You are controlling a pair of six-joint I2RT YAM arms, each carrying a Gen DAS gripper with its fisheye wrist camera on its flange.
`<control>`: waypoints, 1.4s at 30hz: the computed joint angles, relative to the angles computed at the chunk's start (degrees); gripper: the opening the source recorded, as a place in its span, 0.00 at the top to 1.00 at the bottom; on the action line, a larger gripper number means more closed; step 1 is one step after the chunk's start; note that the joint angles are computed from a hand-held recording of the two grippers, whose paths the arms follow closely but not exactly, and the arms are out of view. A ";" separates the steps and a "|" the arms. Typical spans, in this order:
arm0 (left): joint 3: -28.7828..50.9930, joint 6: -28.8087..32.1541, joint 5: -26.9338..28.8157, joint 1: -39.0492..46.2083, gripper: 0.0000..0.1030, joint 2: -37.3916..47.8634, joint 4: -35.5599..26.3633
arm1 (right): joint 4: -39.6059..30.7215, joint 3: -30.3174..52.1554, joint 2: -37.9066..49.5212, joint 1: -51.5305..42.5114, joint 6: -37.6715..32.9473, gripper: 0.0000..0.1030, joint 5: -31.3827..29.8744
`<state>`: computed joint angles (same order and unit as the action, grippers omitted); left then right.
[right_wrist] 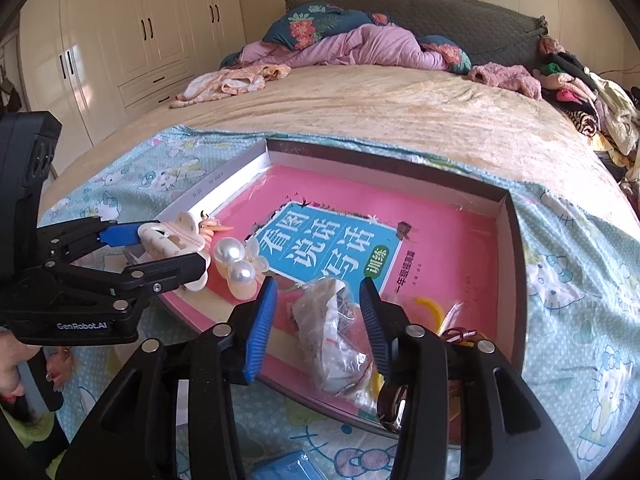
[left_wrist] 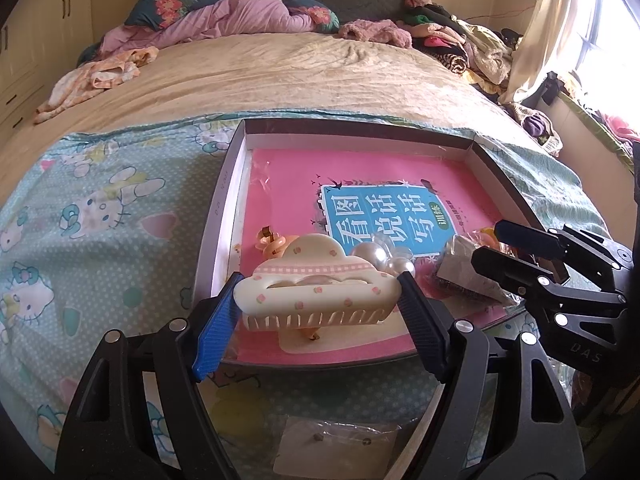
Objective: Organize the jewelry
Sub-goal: 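Carry the bag and claw clip into the pink-lined box and open both tools, then withdraw both tools from the box toward the remaining loose items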
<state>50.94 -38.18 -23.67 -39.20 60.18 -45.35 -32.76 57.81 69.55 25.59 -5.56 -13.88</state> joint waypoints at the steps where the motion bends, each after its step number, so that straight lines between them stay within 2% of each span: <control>1: 0.07 0.01 0.05 -0.04 0.33 -0.03 -0.06 | -0.20 -0.04 -0.52 -0.14 -0.11 0.55 0.01; 6: 0.62 -0.61 -0.36 -0.44 0.33 0.22 -0.77 | -0.92 -0.89 -3.60 -1.17 0.26 0.35 -0.16; 14: 1.29 -1.68 -1.21 -1.13 0.33 -0.14 -2.22 | -2.91 -2.64 -7.68 -4.16 1.32 0.22 -1.46; 17: 1.81 -2.44 -2.26 -1.96 0.26 -0.34 -3.13 | -3.62 -3.18 -9.03 -5.19 1.38 0.20 -1.95; 23: 2.97 -3.32 -3.58 -3.16 0.24 -0.82 -4.93 | -4.81 -3.23 -10.68 -6.46 1.58 0.17 -2.87; 29: 5.46 -5.65 -6.52 -5.53 0.12 -0.84 -8.45 | -5.98 -2.99 -13.15 -6.92 1.90 0.15 -3.44; 42: 11.69 -12.20 -12.55 -12.81 0.09 -0.98 -17.13 | -9.48 -0.48 -18.06 -9.02 2.36 0.09 -5.49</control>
<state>62.62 -50.39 -36.22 -52.02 59.20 -62.48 -42.24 57.33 51.49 16.57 -3.20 -19.37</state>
